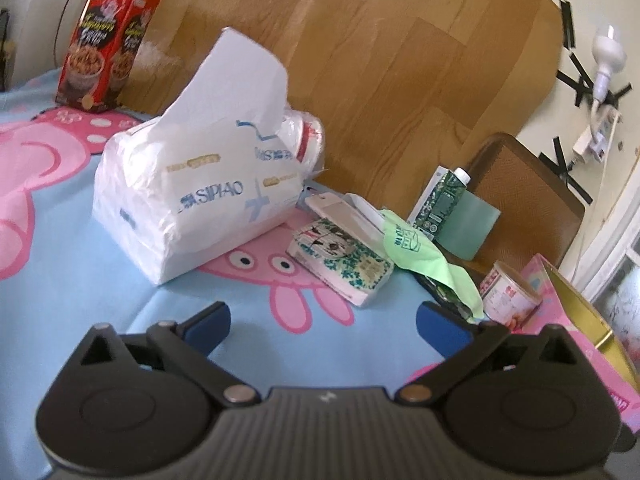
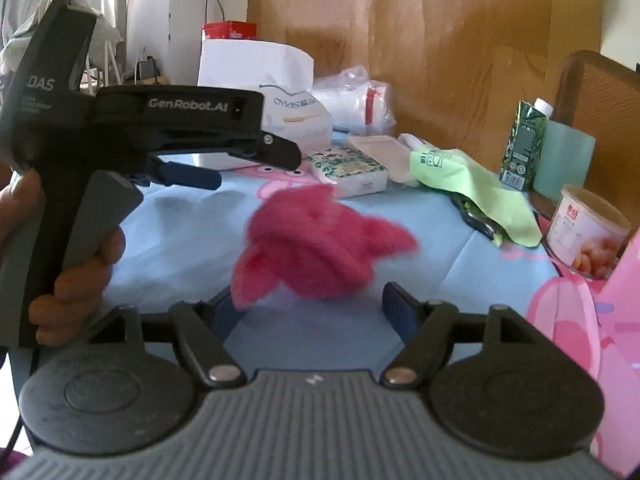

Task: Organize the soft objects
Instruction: 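Grasp the pink fuzzy toy with the right gripper, then release the pink fuzzy toy into the pink tin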

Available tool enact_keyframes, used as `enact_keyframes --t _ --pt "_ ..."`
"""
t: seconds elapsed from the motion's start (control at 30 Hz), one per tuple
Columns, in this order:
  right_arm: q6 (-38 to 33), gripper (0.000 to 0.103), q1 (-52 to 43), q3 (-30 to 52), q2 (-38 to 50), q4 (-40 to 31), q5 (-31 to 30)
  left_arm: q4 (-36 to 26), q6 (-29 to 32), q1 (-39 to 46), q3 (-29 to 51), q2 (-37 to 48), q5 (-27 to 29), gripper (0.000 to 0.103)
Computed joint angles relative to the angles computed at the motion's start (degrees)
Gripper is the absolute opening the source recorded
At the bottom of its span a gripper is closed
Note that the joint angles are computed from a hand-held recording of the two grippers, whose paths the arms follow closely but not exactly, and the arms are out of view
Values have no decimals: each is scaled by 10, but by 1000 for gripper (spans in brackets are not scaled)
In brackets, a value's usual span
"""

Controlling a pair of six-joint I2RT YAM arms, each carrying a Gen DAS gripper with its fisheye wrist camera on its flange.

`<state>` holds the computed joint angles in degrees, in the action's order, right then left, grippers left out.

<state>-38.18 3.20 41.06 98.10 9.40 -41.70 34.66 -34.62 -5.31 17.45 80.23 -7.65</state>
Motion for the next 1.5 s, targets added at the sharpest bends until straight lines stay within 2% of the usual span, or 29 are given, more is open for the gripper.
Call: enact_keyframes --t 0.2,0.33,0.4,0.47,0.5,0.53,0.57,0.6,0.67,0.73,0.83,0.87,0.93,1.07,1.2,1.27,1.33,1.37,1.4,1.47,1.5 --pt "11 80 -13 14 8 -24 -23 75 -15 29 -49 -25 54 103" --pt "14 81 -14 17 9 -28 -28 100 -38 25 -88 -75 78 103" --pt "15 81 -16 22 13 -34 -32 89 -46 9 -90 -90 88 103" --pt "16 81 -14 24 13 -36 -30 41 -29 -26 -61 -85 64 100" --pt "17 81 -11 22 12 -32 -26 11 -21 -46 -38 -71 46 91" --pt "17 79 -7 20 10 -27 -22 -8 -15 -57 -15 -46 48 71" --pt "16 65 -4 19 10 -24 -24 -17 -16 -59 4 -18 74 61" --pt "16 53 -3 15 8 -20 -32 -10 -25 -57 15 4 109 59" --pt "41 51 -2 -12 -4 29 -20 -21 -23 -104 26 -1 44 59" --pt "74 51 -24 -38 -13 87 -47 -43 6 -146 43 -21 -4 58" --pt "106 51 -68 -95 -33 193 -77 -70 20 -174 86 -16 -4 57" --pt "110 51 -86 -117 -37 239 -80 -78 24 -184 106 -4 -2 57" --pt "122 51 -120 -132 -35 287 -87 -85 35 -211 152 36 -6 58" --pt "165 51 -190 -97 -13 296 -92 -122 66 -269 277 131 -16 60" --pt "215 51 -255 -48 20 305 -85 -175 89 -306 426 233 0 60" --pt "242 51 -278 -21 38 313 -70 -212 88 -316 508 282 11 66" --pt "269 53 -290 12 56 314 -36 -246 90 -326 575 321 1 85" --pt "284 59 -292 28 67 317 -13 -256 93 -332 602 336 -14 87" --pt "304 70 -295 46 79 316 18 -262 97 -336 618 345 -24 87" --pt "350 77 -307 75 102 314 60 -249 98 -339 608 340 -31 88" --pt "370 78 -316 85 112 316 59 -229 98 -339 587 332 -37 92"
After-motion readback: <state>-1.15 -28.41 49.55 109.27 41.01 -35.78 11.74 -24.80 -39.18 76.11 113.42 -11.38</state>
